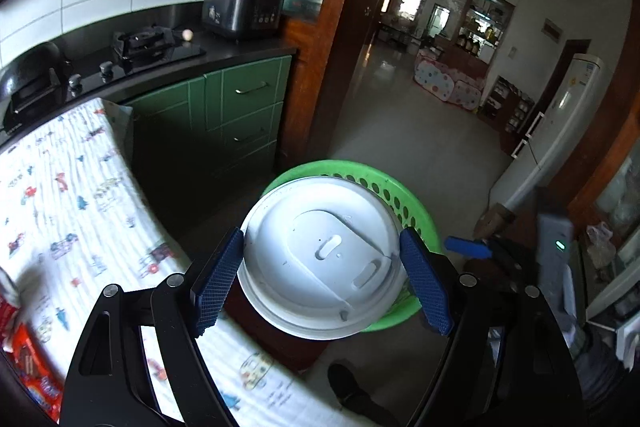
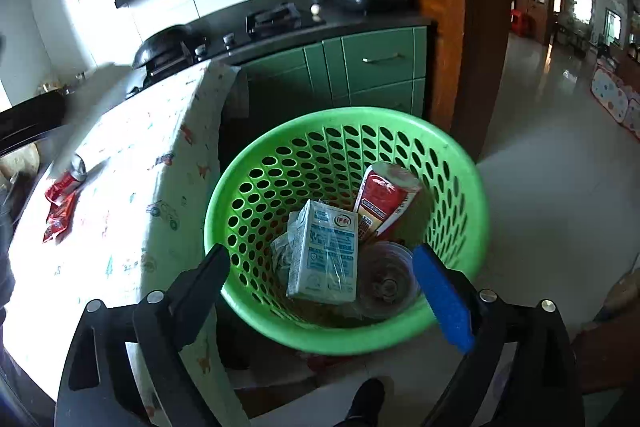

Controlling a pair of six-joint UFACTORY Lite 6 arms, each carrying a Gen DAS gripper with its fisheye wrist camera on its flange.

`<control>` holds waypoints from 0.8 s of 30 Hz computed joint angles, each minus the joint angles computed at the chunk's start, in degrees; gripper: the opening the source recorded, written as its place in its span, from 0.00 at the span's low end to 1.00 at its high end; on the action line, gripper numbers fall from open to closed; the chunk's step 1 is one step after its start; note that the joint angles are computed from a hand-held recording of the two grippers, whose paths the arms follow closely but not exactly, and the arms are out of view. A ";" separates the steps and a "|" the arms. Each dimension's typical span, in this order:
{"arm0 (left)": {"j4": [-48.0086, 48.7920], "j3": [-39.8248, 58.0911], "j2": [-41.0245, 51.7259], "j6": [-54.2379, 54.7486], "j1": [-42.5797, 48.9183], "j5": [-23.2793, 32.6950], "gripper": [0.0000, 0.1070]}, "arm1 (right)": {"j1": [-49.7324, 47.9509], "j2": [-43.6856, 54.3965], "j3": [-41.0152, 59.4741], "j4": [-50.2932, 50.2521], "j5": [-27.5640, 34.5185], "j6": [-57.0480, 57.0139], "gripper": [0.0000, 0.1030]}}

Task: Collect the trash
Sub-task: 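Carry the carton into the green basket and open the right tool while the left carries the lid, then lower the white lid over the green basket and open the left tool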

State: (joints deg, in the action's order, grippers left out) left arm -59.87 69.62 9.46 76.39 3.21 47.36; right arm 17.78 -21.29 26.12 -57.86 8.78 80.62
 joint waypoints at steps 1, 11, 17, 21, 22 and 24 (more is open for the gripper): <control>0.15 1.27 1.87 -0.97 -1.52 -1.10 0.73 | 0.29 -2.24 -1.43 2.00 0.30 -1.67 0.88; 2.06 11.32 15.81 -8.06 -11.32 -7.65 0.74 | 0.73 -13.26 -9.25 12.99 0.60 -10.98 0.88; 2.43 12.25 18.75 -9.33 -12.60 -8.93 0.78 | 3.10 -14.89 -11.39 7.82 1.70 -4.08 0.89; 1.41 9.07 16.23 -7.40 -11.32 -8.72 0.80 | 6.92 -15.48 -11.44 4.88 4.28 1.44 0.89; 1.30 8.45 15.46 -7.13 -10.88 -8.56 0.80 | 8.34 -15.56 -11.18 3.85 5.31 3.26 0.89; -0.04 4.84 12.13 -4.55 -9.33 -8.14 0.80 | 11.78 -16.07 -10.80 1.40 7.40 7.68 0.89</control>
State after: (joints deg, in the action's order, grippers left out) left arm -59.91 74.46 21.58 71.84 -6.12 39.22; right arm 29.55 -37.35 15.32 -56.45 16.18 88.30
